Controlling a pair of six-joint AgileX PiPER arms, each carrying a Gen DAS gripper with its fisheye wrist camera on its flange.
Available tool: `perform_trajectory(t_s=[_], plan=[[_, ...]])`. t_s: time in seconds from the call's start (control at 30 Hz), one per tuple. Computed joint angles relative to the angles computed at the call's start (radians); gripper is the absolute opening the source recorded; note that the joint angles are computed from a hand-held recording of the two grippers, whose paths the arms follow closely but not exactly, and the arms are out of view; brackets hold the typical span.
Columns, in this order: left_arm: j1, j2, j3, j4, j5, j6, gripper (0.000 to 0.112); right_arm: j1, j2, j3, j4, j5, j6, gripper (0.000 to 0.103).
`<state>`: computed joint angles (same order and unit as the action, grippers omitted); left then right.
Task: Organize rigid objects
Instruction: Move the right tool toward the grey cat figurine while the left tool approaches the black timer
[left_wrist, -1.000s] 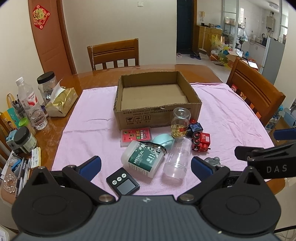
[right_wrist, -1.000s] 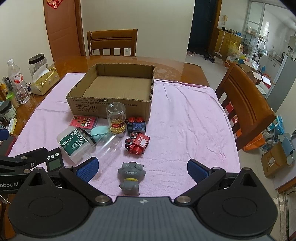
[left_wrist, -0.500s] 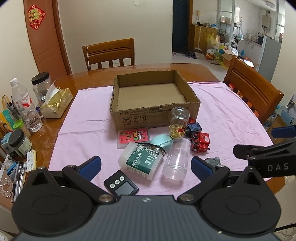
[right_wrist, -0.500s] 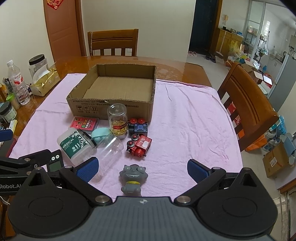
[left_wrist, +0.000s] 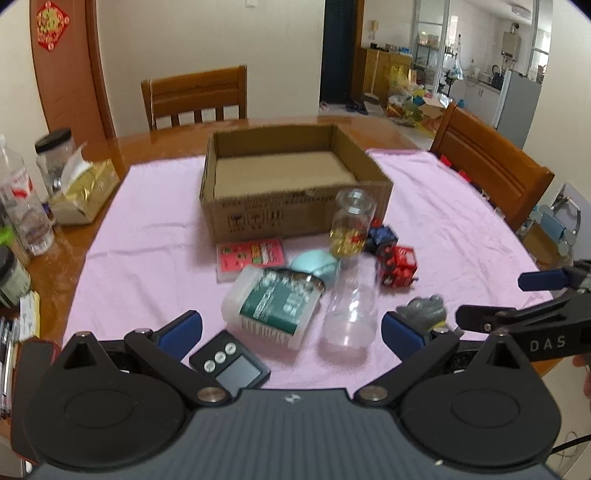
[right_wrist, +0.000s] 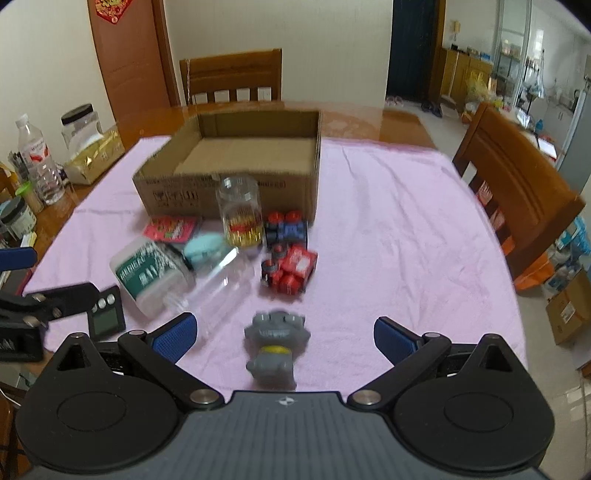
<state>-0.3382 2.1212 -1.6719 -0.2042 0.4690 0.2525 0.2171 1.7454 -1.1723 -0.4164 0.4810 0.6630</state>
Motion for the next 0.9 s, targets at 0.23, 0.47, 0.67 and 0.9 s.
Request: perform_trajectory(t_s=[0.23,0.47,0.67,0.9], plan=[[0.009,0.049,0.007,0.111,-0.028,-0.022,0.102,-0.038,0.053,0.075,0.085,-0.097,-0.031,0.103],[0.051,0.118,-0.061,0.046,0.024,0.077,0.102,-0.033,0.14,0.021,0.21,-0.081,-0.123,0.103],[0.082,0.183,-0.136,0.011,0.077,0.158,0.102,-0.012,0.212,-0.063,0.292,-0.067,-0.199,0.103],[0.114,0.234,-0.209,-0.028,0.137,0.243,0.102,-0.003,0.271,-0.157,0.423,0.012,-0.305,0.103]])
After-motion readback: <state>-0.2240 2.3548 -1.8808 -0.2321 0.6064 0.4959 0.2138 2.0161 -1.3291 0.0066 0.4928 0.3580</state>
